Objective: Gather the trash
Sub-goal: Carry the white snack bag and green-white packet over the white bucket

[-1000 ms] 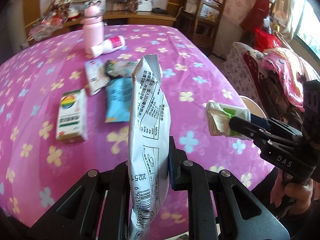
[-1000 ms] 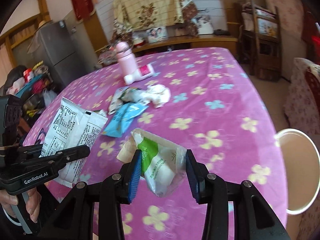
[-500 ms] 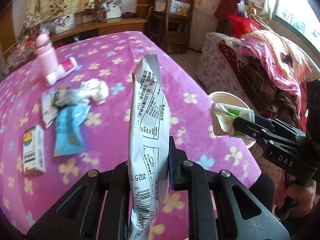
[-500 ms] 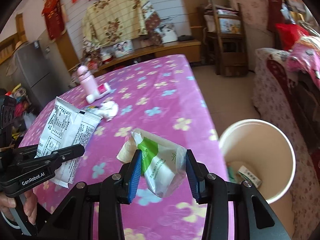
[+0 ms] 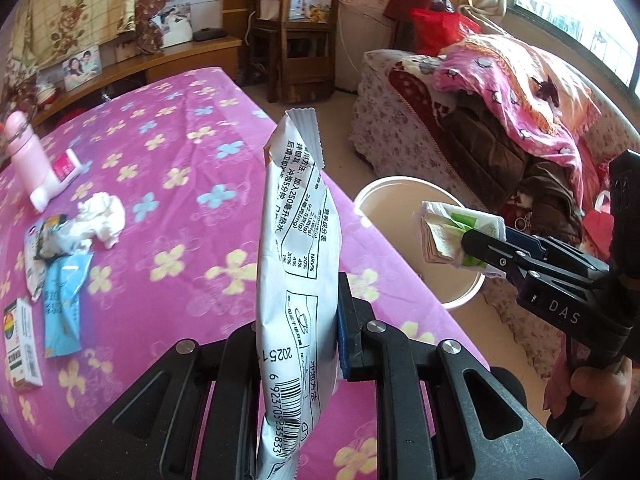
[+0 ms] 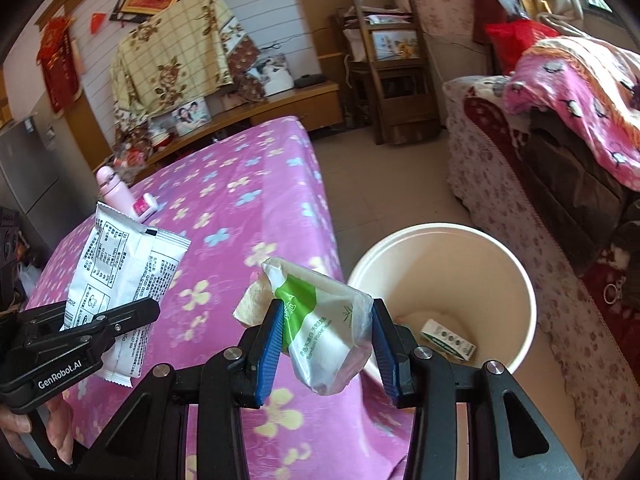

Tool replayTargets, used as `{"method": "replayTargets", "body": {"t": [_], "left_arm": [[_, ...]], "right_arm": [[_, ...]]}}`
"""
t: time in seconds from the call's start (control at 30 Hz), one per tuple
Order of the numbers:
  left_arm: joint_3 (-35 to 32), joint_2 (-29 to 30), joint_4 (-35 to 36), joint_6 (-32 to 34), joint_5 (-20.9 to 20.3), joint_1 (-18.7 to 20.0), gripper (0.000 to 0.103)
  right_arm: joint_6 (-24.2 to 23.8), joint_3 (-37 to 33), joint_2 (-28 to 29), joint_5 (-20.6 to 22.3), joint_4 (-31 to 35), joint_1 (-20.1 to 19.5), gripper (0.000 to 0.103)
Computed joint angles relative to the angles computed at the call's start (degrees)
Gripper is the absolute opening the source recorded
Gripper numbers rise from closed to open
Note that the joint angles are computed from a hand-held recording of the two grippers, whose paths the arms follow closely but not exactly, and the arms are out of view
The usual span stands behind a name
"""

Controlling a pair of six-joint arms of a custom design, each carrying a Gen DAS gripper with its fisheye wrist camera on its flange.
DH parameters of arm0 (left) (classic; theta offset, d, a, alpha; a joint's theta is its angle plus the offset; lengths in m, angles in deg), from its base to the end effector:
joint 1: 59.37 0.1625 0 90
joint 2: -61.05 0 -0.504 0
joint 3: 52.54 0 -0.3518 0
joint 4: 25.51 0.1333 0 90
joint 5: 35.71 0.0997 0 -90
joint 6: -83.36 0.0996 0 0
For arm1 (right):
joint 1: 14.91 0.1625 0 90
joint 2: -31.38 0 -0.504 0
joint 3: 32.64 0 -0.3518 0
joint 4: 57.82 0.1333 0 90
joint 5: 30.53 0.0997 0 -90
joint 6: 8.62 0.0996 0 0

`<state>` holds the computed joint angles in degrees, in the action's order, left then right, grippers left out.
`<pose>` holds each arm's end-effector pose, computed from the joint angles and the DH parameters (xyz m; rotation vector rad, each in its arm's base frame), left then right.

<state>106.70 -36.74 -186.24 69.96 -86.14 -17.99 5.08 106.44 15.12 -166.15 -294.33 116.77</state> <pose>-0.0280 -0.2868 0.2931 0.7015 2.4565 -0.6509 0.3207 -0.2667 -0.0158 0.3840 -2.4383 0.9372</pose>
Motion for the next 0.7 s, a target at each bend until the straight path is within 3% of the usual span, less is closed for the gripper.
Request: {"method": "replayTargets", "body": {"t": [0.7], "left_arm": [[-1.17,21.35,-22.63,5.95,-9.90,4.11,0.012]], "right_arm": [[-1.04,3.26,1.57,-4.41,-6.42,-6.15,0.041]]}}
